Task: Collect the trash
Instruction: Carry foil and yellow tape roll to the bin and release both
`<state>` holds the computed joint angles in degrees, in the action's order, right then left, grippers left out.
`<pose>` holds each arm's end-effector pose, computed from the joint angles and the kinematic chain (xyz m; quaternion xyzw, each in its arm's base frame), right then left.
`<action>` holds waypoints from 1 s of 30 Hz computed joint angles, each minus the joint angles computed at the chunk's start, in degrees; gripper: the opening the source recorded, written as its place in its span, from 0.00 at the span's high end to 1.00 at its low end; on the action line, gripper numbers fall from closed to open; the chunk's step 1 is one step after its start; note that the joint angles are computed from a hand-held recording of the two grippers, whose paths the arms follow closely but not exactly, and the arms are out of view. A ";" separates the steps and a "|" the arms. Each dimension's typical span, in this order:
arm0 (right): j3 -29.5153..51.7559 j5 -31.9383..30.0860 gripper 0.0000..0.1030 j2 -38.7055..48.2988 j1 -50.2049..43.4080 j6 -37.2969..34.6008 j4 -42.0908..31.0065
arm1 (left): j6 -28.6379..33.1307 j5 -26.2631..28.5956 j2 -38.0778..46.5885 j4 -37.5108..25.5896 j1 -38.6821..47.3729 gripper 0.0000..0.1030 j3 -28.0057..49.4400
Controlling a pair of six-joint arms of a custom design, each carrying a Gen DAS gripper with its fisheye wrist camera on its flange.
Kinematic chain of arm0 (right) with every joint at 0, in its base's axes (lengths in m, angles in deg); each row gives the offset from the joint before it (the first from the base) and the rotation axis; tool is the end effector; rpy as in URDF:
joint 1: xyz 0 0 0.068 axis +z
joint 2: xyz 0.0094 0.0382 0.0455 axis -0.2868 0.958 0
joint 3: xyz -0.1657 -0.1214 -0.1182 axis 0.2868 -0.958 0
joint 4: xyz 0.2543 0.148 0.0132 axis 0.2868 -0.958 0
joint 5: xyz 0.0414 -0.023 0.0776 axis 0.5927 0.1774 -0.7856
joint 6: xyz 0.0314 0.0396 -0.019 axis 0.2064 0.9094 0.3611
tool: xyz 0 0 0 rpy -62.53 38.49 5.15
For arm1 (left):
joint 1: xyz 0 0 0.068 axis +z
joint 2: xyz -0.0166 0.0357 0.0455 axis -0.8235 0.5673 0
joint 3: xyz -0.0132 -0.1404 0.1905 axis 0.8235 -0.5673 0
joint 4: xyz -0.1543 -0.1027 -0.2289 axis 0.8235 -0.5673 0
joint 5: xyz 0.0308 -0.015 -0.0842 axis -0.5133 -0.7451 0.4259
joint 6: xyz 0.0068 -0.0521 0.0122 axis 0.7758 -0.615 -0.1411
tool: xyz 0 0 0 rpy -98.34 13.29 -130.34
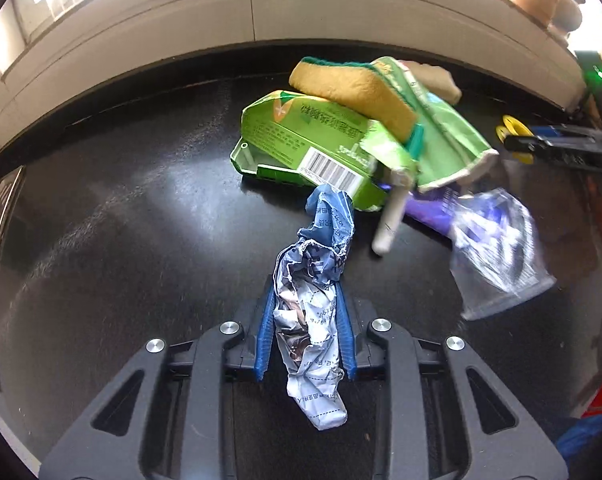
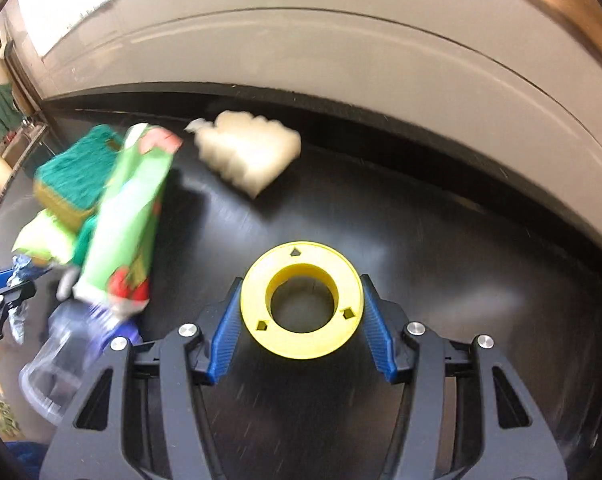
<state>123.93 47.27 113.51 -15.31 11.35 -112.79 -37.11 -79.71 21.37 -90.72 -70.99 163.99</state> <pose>0.3152 0.0119 0.3044 -0.0607 0.9710 0.0542 0.2247 0.2885 -0.0810 0.3152 0.1494 0.9614 -0.0387 0.2278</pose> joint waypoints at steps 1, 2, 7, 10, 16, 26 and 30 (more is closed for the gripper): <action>-1.16 0.32 0.47 -2.36 0.49 0.87 -0.89 | -0.22 -0.25 -1.51 -0.33 -0.23 0.74 -0.65; -2.66 0.86 0.46 -6.15 1.36 2.45 -2.60 | -0.40 0.25 -2.92 -1.28 -0.04 0.74 -0.92; -3.00 2.11 0.46 -14.85 5.93 9.74 -8.97 | -2.37 -0.38 -12.04 -3.71 -0.54 0.74 -6.60; -0.28 3.73 0.46 -17.78 12.37 15.84 -12.70 | -2.98 -0.09 -16.41 -6.42 0.02 0.74 -7.69; 3.40 8.30 0.46 -20.10 24.09 22.80 -17.38 | -3.07 0.23 -22.19 -10.69 0.17 0.74 -8.09; 7.98 13.61 0.46 -14.89 39.71 30.90 -15.98 | 0.33 2.88 -27.81 -15.25 7.35 0.74 -6.56; 11.90 13.85 0.46 -9.64 45.63 31.79 -14.13 | 5.54 6.29 -30.32 -17.94 17.28 0.74 -5.43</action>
<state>135.84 61.12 103.87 30.32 43.14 -126.92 -31.56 -73.42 -8.96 -108.66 -53.71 158.55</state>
